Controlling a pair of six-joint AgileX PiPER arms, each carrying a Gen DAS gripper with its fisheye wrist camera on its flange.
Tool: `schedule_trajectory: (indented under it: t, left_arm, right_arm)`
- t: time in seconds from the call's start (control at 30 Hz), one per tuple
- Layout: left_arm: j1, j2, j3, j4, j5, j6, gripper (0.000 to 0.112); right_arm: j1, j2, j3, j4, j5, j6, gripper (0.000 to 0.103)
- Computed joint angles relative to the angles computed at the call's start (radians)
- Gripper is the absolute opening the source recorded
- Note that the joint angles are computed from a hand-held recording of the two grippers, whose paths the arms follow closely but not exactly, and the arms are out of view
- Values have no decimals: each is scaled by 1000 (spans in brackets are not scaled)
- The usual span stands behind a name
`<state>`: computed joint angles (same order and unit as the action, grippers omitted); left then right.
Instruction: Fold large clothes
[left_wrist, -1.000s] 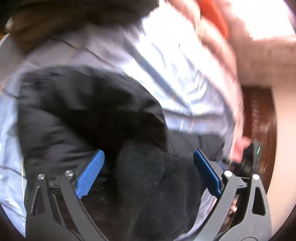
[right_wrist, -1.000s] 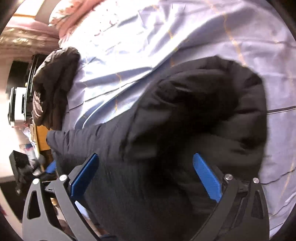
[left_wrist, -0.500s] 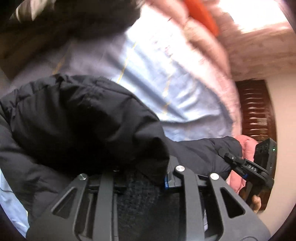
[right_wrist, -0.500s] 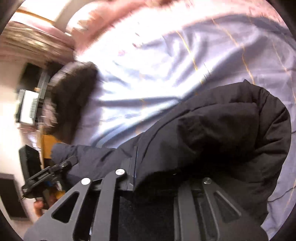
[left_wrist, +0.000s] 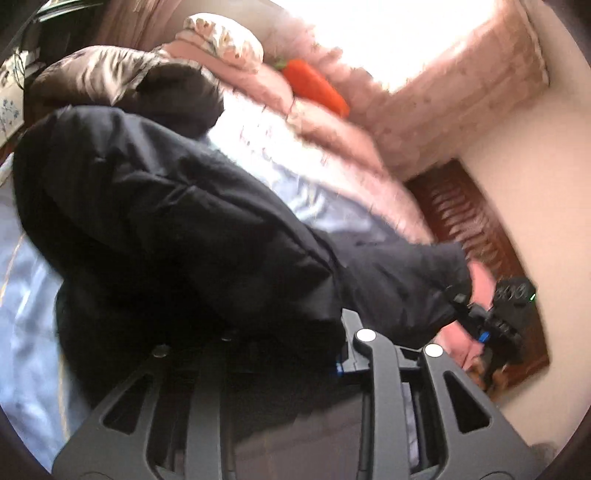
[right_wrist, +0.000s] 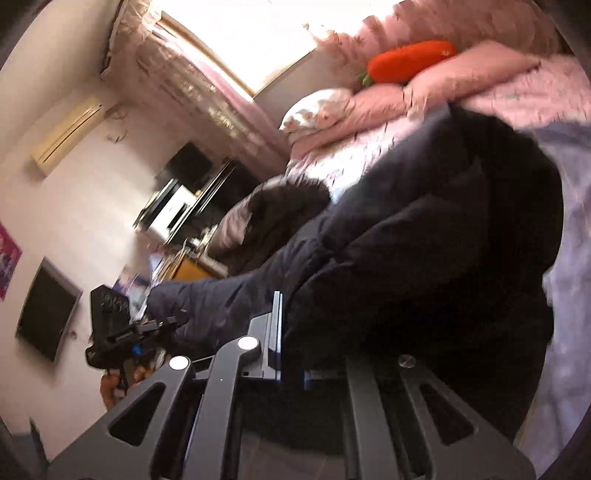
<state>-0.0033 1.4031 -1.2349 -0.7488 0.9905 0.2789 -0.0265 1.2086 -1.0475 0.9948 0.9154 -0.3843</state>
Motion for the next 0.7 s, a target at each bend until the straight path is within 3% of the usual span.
schedule_trajectory:
  t: [0.13,0.23,0.33,0.43,0.57,0.6,0.67,0.7]
  left_arm:
    - [-12,-179,220,67,58,-28,29]
    - [-58,-242,372,116,57,-104,31]
    - [-132,-248,465,169,33,-210,34]
    - [-229,-182,480,245,-3,-295,41]
    - [-262,-131,444,279,-10,-351,45]
    - [-264,-153,437,287,2,-360,45]
    - [-254,-239,461,288,39,-365,45]
    - [-268,-316,463,325,70,-407,46]
  right_arm:
    - [-74,-205,231,-12,111,17,8]
    - [-55,-335,360,-140,150,131,8]
    - [17,-355,453,-239,117,261,8]
    - [133,-309,497,-373,25,421,9]
    - [167,-263,500,-409,-43,468,12]
    - [169,-269,493,-422,-40,485,18]
    - [179,-309,460,-502,25,585,44]
    - [192,-354,450,-562,60,659,63]
